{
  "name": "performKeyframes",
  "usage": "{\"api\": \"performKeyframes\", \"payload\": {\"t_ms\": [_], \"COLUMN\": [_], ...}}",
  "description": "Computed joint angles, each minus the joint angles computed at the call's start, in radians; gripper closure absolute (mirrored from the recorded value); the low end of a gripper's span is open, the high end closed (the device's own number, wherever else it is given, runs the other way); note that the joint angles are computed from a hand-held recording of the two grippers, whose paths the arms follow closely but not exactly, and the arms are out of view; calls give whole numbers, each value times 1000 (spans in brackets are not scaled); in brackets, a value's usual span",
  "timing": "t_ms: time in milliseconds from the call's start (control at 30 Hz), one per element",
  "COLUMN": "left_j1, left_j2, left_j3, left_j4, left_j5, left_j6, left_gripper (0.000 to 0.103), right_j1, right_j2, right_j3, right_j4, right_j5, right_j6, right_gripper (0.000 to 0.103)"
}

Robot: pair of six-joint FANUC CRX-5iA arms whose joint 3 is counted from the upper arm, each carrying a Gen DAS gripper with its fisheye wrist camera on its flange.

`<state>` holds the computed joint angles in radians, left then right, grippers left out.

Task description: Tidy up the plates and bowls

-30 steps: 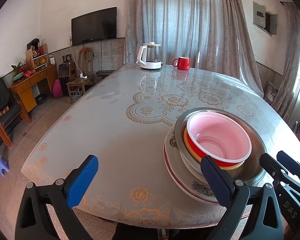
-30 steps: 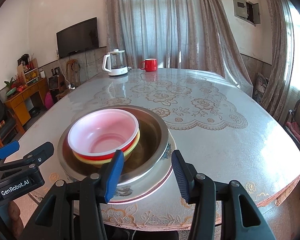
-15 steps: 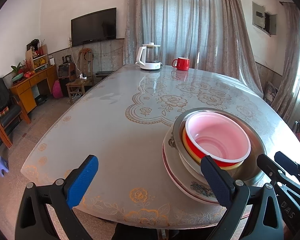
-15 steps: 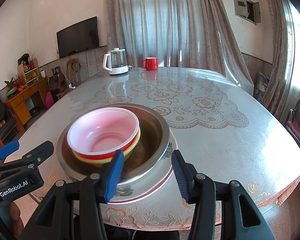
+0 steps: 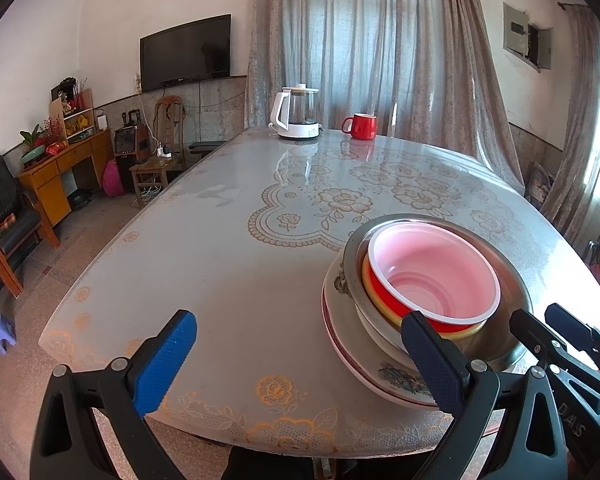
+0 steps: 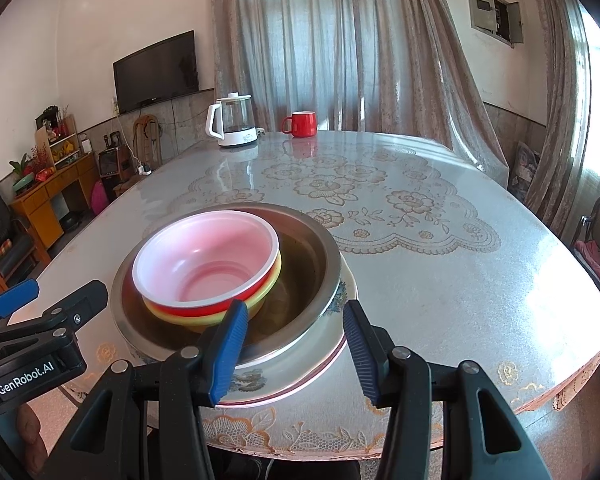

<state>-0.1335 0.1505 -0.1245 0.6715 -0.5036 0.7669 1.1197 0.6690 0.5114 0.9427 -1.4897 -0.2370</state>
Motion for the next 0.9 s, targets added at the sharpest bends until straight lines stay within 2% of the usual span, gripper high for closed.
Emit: {"api": "performKeyframes", "payload": {"t_ms": [667,900], "left_j1": [-1,1], "left_j2": [22,24], "left_j3": [25,17], "left_j4": [-11,14], "left_j5": [-25,-11], "left_j6": [16,0], "left_gripper": [0,1], "right_j1": [-4,-6], "right_j2": [-4,-13], "right_j3": [-7,-25], "right_j4": [-12,0], "right_j5": [10,23], "right_j6": [-1,-7], "right_gripper": [53,53]}}
